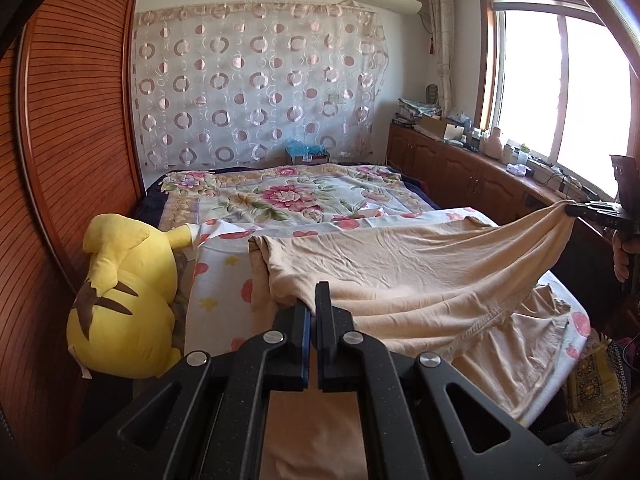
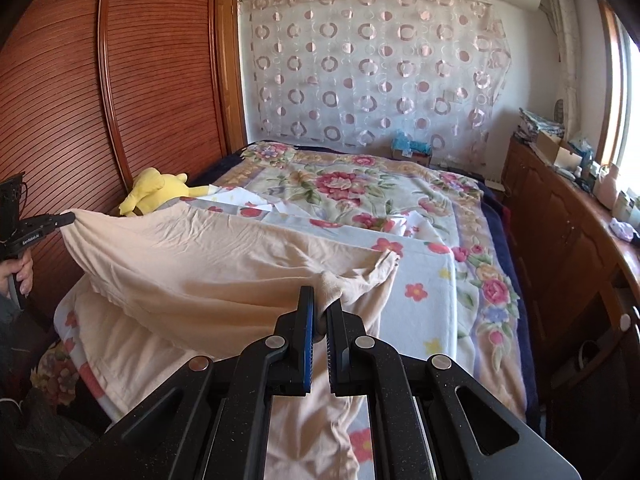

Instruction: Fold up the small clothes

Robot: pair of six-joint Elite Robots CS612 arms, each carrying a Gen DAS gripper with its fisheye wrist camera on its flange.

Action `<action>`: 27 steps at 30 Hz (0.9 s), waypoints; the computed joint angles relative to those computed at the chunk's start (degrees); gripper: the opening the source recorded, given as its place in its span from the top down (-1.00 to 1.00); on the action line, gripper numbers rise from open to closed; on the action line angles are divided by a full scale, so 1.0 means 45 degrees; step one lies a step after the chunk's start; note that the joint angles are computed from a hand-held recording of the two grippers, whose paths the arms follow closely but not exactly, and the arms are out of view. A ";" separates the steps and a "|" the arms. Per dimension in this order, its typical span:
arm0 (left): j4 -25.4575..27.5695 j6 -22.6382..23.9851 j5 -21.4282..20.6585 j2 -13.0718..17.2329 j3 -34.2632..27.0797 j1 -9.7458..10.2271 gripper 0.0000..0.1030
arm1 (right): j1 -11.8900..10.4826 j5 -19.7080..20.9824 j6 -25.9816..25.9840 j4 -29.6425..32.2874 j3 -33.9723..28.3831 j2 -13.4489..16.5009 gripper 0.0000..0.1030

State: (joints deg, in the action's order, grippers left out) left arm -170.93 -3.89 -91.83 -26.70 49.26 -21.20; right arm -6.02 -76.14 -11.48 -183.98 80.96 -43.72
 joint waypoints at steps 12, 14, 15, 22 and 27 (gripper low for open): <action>0.0798 -0.0755 -0.0064 -0.0556 0.2277 -0.0060 0.95 | -0.0063 0.0141 0.0603 0.1065 0.1376 0.0004 0.90; 0.1009 -0.0763 -0.0032 -0.0570 0.2408 -0.0089 0.95 | -0.0067 0.0052 0.0617 0.1310 0.1293 0.0141 0.90; 0.1098 -0.0788 -0.0130 -0.0587 0.2470 -0.0091 0.95 | -0.0076 0.0022 0.0690 0.1375 0.1306 0.0178 0.90; 0.1339 -0.0652 0.0114 -0.0665 0.2664 -0.0179 0.83 | 0.0085 -0.1158 0.0559 0.1545 0.1409 0.0006 0.58; 0.0823 -0.0881 -0.0026 -0.0669 0.2709 -0.0095 0.38 | 0.0098 -0.1308 0.1049 0.0919 0.1517 -0.0085 0.39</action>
